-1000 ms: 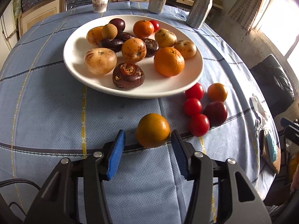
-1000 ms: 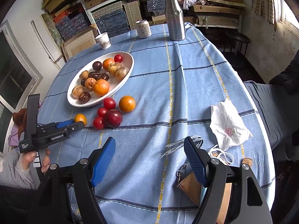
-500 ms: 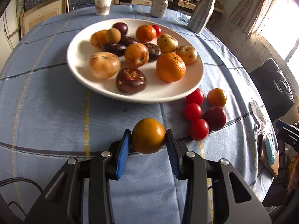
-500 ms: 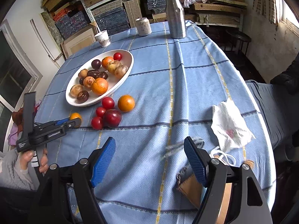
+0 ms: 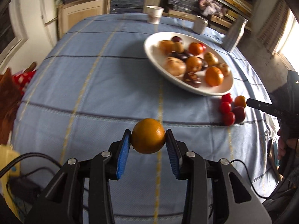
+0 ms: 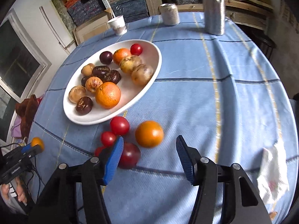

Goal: Organize fruits
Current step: 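Carry the orange to the plate with the left tool while the right tool grasps another orange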

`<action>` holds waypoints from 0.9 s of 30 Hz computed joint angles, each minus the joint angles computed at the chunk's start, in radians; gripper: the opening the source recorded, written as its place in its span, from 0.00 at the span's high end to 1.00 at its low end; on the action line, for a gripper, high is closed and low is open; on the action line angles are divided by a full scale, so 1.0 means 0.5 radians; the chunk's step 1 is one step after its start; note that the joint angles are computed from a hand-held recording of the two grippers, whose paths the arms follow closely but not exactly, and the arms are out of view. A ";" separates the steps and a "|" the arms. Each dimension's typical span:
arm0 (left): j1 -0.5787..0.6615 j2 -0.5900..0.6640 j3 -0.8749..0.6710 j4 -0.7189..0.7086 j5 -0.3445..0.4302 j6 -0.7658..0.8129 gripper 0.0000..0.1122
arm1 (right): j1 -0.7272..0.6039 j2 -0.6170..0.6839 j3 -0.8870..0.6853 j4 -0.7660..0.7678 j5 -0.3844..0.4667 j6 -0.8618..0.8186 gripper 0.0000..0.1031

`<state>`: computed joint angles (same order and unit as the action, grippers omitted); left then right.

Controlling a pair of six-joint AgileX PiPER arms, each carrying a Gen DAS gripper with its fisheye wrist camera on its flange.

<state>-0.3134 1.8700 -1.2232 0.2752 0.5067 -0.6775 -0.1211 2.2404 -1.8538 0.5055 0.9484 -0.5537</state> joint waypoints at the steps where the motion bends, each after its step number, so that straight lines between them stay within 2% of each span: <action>1: 0.006 -0.028 0.037 0.027 0.002 -0.039 0.67 | 0.010 0.029 -0.037 -0.007 0.016 0.009 0.46; 4: 0.016 -0.091 0.120 0.091 0.016 -0.139 0.67 | 0.039 0.113 -0.139 -0.032 0.053 0.053 0.52; 9: 0.033 -0.151 0.201 0.144 0.028 -0.214 0.67 | 0.054 0.221 -0.277 -0.053 0.120 0.134 0.58; 16: 0.077 -0.139 0.183 0.061 0.011 -0.091 0.67 | 0.068 0.230 -0.261 -0.070 0.082 0.155 0.63; 19: 0.107 -0.119 0.164 -0.020 -0.021 0.030 0.67 | 0.064 0.159 -0.161 -0.083 0.032 0.181 0.63; 22: 0.160 -0.086 0.117 -0.164 -0.065 0.252 0.67 | 0.046 -0.006 0.074 -0.080 -0.090 0.183 0.63; 27: 0.271 -0.023 0.021 -0.550 -0.119 0.830 0.67 | 0.021 -0.371 0.565 -0.077 -0.322 0.252 0.63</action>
